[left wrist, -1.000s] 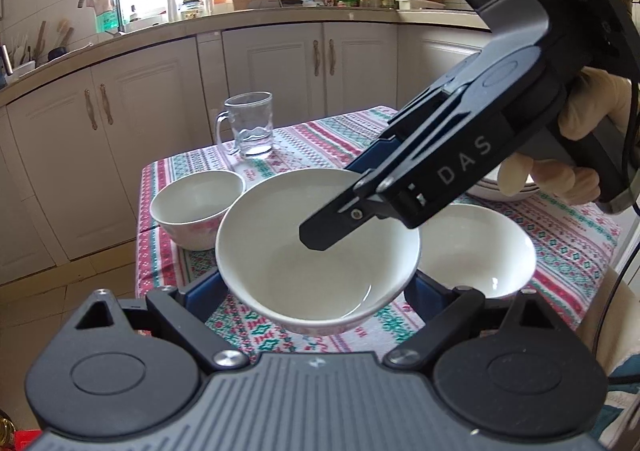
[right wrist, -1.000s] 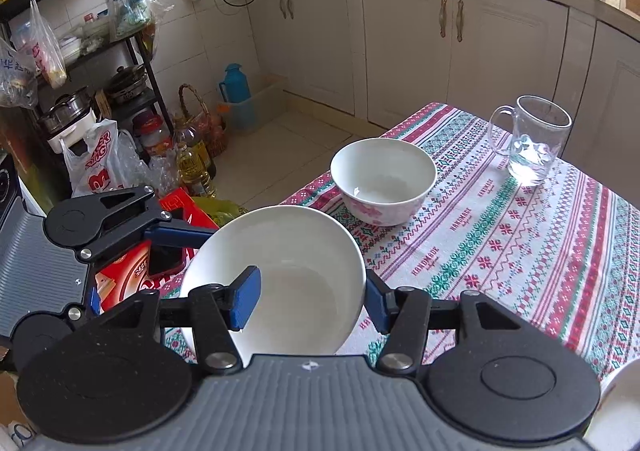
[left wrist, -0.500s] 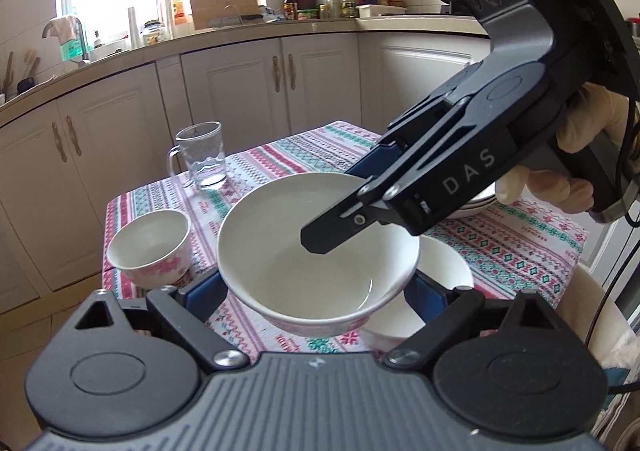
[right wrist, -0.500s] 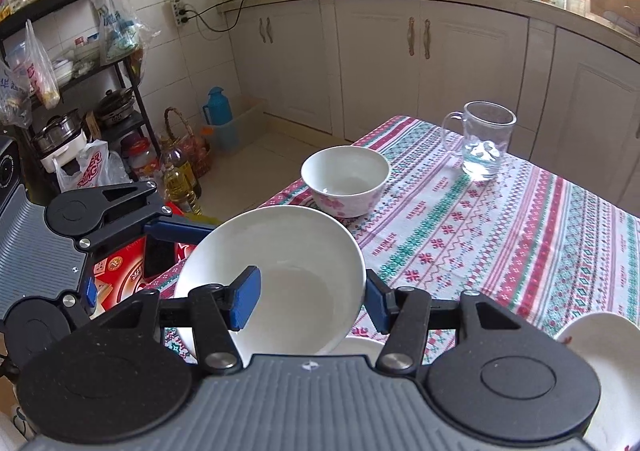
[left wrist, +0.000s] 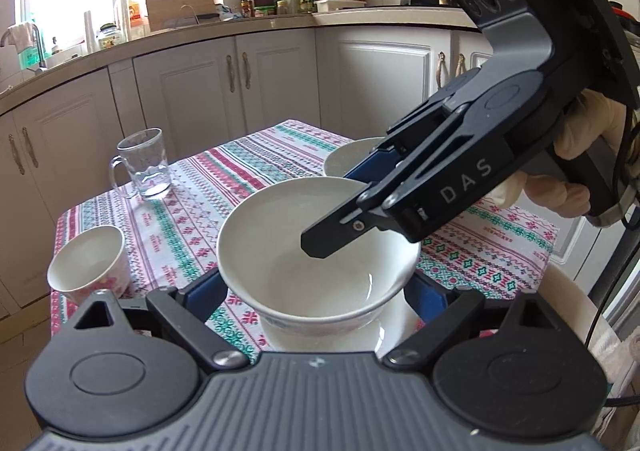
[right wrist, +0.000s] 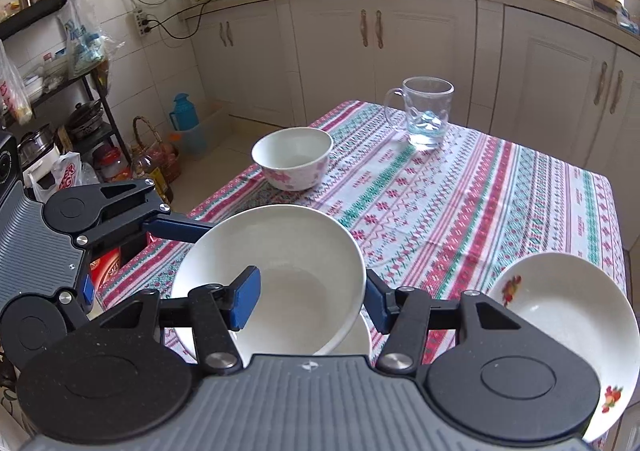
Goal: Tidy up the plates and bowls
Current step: 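Lower the held bowl into the first bowl with the right gripper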
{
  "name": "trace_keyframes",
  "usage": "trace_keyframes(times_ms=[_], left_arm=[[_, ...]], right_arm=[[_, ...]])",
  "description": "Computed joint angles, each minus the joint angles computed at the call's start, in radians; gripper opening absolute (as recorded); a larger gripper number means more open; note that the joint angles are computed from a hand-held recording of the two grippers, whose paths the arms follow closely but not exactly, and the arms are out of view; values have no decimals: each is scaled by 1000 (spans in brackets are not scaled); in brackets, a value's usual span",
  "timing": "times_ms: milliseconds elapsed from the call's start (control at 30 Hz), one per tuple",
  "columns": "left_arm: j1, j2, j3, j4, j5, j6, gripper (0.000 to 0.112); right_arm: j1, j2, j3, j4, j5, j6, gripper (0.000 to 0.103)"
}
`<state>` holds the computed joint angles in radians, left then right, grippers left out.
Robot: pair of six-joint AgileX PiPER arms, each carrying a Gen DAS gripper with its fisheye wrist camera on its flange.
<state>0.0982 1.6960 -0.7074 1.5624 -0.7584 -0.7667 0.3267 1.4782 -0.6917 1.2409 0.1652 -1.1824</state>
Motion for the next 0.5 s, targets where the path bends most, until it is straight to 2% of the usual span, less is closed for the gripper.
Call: trace_keyframes(times_ms=[500], left_arm=[[-39,28,-36,91,70,-143,94]], right_arm=[[-5,47,15,95,2,-94,61]])
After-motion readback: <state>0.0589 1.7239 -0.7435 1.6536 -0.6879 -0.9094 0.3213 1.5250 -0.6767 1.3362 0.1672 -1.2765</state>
